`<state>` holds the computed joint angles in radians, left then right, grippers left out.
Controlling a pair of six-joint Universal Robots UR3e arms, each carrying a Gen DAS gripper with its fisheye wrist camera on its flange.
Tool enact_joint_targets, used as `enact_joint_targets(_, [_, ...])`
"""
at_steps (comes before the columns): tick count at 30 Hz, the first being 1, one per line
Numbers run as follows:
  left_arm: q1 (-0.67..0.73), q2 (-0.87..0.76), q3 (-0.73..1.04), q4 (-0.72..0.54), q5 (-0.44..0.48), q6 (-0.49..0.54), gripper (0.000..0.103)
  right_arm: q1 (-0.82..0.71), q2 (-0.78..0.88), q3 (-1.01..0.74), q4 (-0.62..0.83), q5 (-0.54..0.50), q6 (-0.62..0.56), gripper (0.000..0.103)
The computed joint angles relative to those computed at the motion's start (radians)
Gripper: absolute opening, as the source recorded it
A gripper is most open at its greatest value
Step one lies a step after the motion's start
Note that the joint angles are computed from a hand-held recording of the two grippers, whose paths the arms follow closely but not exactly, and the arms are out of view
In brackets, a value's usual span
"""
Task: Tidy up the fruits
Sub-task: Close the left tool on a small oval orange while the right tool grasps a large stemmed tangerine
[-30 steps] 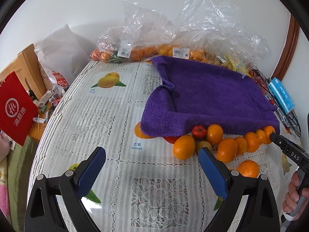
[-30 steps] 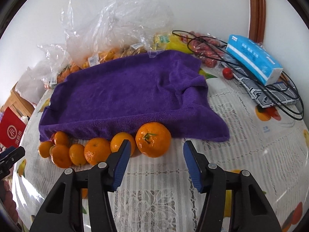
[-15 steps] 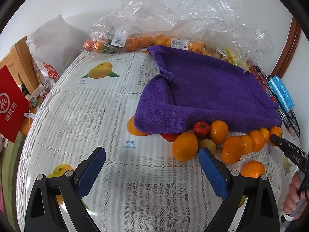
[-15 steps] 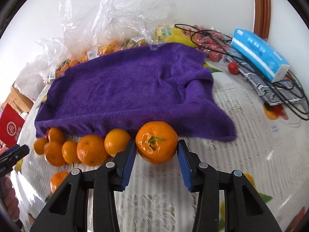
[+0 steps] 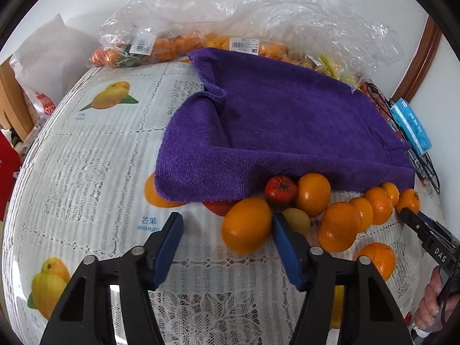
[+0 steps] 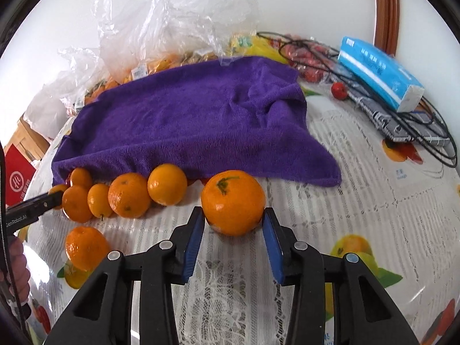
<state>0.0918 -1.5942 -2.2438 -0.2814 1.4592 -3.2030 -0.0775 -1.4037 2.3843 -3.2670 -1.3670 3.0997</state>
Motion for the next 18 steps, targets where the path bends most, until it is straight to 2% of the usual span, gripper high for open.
enact_joint_targets(1, [-0.004, -0.003, 0.000, 0.008, -0.005, 0.015, 0.043, 0.009, 0.004, -0.007, 0.000, -0.013, -0.001, 0.040])
enact_joint_targets(3, [-0.003, 0.001, 0.018, -0.026, -0.022, 0.044, 0.032, 0.024, 0.008, -0.017, -0.002, -0.035, 0.001, 0.040])
enact_joint_targets(8, [0.028, 0.037, 0.013, -0.071, -0.077, 0.068, 0.032, 0.041, -0.023, -0.013, 0.008, -0.055, 0.012, 0.037])
enact_joint_targets(12, [0.046, 0.084, 0.010, -0.136, -0.084, 0.106, 0.032, 0.041, -0.024, -0.002, -0.004, -0.062, 0.020, 0.037])
enact_joint_targets(16, [0.073, 0.116, -0.005, -0.168, -0.099, 0.140, 0.032, 0.038, 0.011, -0.022, -0.017, -0.067, 0.053, 0.051])
enact_joint_targets(18, [0.081, 0.114, 0.000, -0.176, -0.110, 0.157, 0.032, 0.050, 0.044, -0.044, -0.026, -0.085, 0.071, 0.052])
